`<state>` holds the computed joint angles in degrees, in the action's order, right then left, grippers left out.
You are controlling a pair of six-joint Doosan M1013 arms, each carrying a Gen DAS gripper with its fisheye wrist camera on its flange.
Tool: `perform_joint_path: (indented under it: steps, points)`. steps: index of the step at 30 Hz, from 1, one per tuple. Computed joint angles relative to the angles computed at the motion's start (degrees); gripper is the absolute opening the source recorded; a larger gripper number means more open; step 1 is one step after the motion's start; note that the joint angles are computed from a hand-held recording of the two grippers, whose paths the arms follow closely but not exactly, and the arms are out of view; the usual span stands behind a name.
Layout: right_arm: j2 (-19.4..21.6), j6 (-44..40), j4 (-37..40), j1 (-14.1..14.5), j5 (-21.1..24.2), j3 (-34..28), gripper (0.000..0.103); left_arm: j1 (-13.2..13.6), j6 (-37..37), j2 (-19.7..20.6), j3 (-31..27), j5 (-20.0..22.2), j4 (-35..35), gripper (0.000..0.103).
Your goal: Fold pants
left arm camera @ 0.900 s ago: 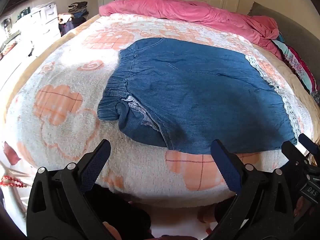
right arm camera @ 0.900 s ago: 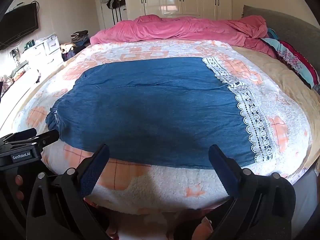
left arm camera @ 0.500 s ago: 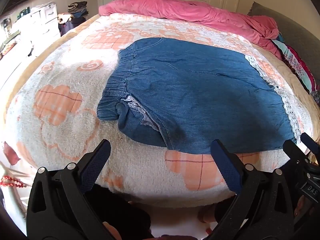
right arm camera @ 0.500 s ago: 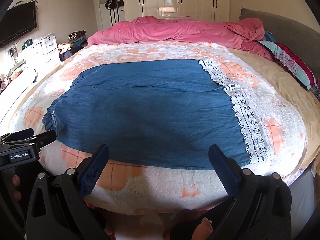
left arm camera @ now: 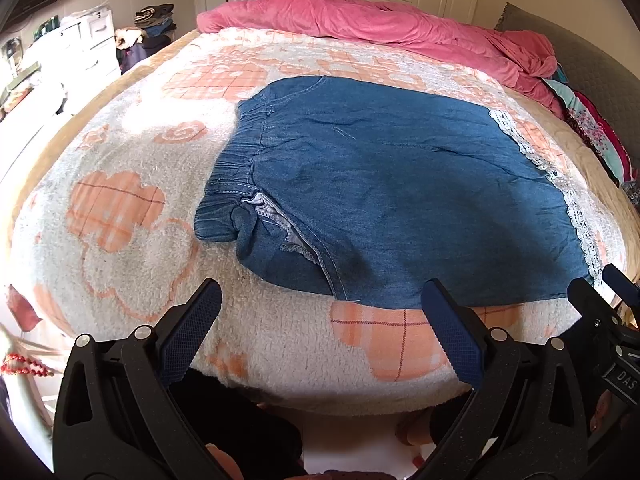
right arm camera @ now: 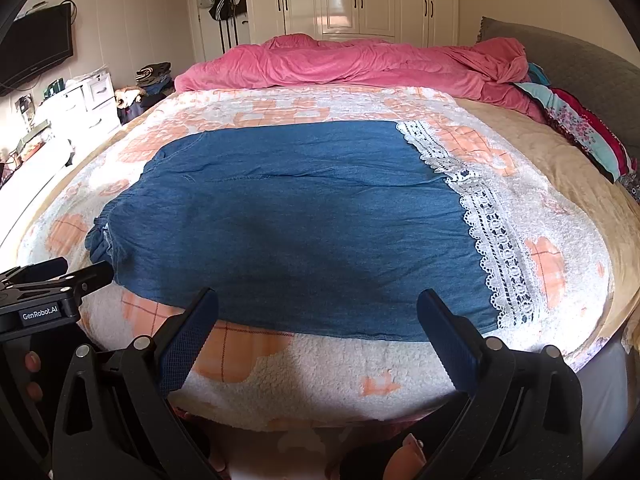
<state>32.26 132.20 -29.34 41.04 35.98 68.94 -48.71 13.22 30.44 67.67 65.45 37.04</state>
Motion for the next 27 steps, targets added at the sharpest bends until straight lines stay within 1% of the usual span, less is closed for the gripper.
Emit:
perform_joint_path:
  steps: [27]
  points:
    - [0.2,-0.1,0.2,0.1,0.2,-0.2,0.099,-0.1,0.5,-0.1,-0.3,0.5,0.4,0.094]
